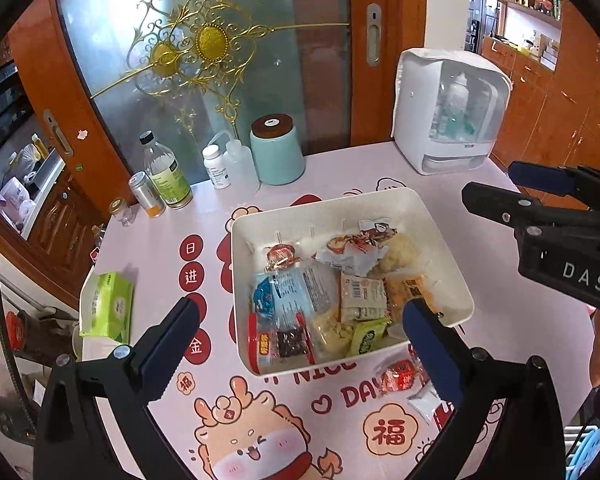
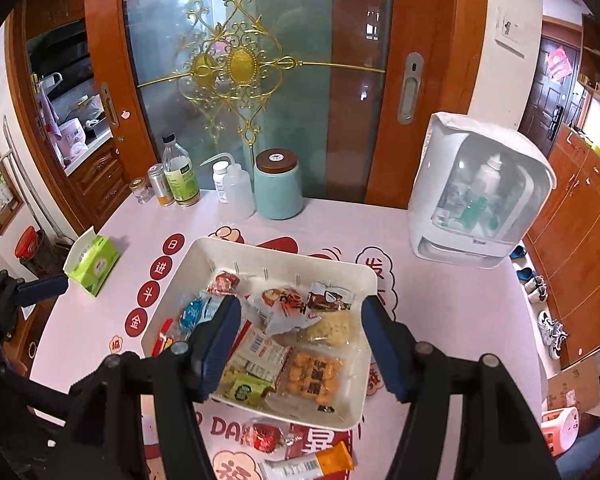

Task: Organize snacks
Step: 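Carry both bags into the white tray and open both grippers, then grasp red candy pack with left while right grasps orange-white cookie bar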

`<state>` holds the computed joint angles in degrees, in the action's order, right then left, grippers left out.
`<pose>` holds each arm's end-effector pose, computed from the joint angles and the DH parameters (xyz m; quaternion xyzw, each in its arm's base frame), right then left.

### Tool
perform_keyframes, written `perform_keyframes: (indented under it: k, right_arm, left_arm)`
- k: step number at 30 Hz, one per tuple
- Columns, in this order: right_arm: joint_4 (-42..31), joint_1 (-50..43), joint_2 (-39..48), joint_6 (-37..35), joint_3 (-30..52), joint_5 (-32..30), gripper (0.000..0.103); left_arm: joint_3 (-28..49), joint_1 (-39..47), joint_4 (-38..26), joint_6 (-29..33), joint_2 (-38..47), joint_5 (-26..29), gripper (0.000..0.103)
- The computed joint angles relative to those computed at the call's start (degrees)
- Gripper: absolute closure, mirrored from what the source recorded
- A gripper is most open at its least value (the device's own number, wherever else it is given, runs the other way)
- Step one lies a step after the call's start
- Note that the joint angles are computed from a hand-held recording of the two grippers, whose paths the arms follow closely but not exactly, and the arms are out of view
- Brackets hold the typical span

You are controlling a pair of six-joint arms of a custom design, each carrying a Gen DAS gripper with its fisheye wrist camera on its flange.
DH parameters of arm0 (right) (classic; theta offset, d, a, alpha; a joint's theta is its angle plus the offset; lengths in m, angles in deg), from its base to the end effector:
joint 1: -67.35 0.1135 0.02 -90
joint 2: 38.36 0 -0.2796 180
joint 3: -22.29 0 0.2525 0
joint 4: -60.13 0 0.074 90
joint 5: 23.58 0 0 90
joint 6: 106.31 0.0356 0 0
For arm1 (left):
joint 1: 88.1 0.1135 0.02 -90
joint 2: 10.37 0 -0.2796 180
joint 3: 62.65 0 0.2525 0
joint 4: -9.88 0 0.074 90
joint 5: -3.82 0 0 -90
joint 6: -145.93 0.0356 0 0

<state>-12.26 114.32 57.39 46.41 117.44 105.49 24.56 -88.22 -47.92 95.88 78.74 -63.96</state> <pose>0.2417 0.2261 0.2919 0.1767 0.9165 -0.0765 0.3506 0.3220 -0.0141 0.2923 0.3718 0.8726 -0.0875 0.3045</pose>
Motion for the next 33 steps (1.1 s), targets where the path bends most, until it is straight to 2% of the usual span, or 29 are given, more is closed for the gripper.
perform_keyframes:
  k: [12,19,25,33]
  right_arm:
    - [-6.4,8.1,-1.5,9.3,-2.9,1.4,0.04]
    - [-3.7,11.6,-3.0,16.4,-10.7,-2.2,0.04]
    - [4.2,13.3,-3.4,22.1,-20.7,-7.7,0.04]
    - [27.2,11.3,-1.2,27.3,-36.3,-21.0,0.04]
  left_arm:
    - [-7.0,3.4,-3.4,2.4,-7.7,2.9,0.002]
    - [-15.3,4.3,-0.5,2.3,-10.6,3.3,0.002]
    - [-23.8,4.7,6.5,-0.3,-9.6,2.5,0.002]
    - [-33.7,1.7,18.0,-1.8,-4.8,-1.4,0.002]
